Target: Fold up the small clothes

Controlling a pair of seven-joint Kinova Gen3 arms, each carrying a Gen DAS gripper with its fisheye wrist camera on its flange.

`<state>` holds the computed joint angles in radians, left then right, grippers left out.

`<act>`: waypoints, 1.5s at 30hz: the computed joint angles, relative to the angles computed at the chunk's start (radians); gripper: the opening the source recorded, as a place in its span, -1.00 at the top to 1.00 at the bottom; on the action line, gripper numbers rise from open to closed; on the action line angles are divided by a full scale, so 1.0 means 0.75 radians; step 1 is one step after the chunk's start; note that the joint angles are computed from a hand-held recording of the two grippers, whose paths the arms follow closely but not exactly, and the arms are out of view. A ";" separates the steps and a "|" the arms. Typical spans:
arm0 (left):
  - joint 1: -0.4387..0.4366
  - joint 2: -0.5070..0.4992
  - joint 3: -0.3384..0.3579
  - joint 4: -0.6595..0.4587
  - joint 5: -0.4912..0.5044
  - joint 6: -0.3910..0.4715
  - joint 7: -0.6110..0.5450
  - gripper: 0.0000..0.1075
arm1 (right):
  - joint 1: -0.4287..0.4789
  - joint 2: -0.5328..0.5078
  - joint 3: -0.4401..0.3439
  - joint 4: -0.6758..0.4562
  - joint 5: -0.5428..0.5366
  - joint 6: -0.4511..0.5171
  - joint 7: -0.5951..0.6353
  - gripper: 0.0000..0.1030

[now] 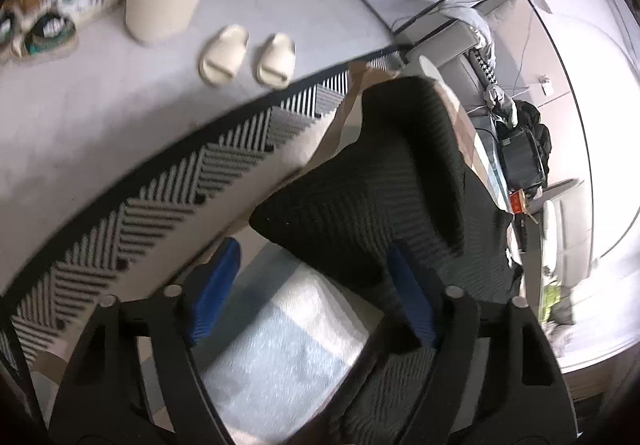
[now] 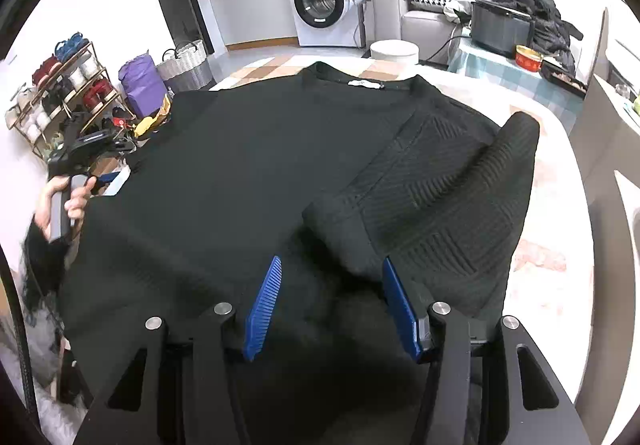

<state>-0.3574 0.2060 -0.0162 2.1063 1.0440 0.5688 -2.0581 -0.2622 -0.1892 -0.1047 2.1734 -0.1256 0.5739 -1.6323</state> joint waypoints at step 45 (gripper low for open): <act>0.884 -0.007 -0.398 -0.194 -0.025 -0.058 -0.148 -0.25 | 0.035 -0.244 -0.017 0.146 0.041 0.035 -0.198 -0.07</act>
<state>0.3058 0.2005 -0.3144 1.9605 1.0255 0.5253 -2.1693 -0.2361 -0.3725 -0.1174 2.2828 -0.0950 0.6004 -1.7807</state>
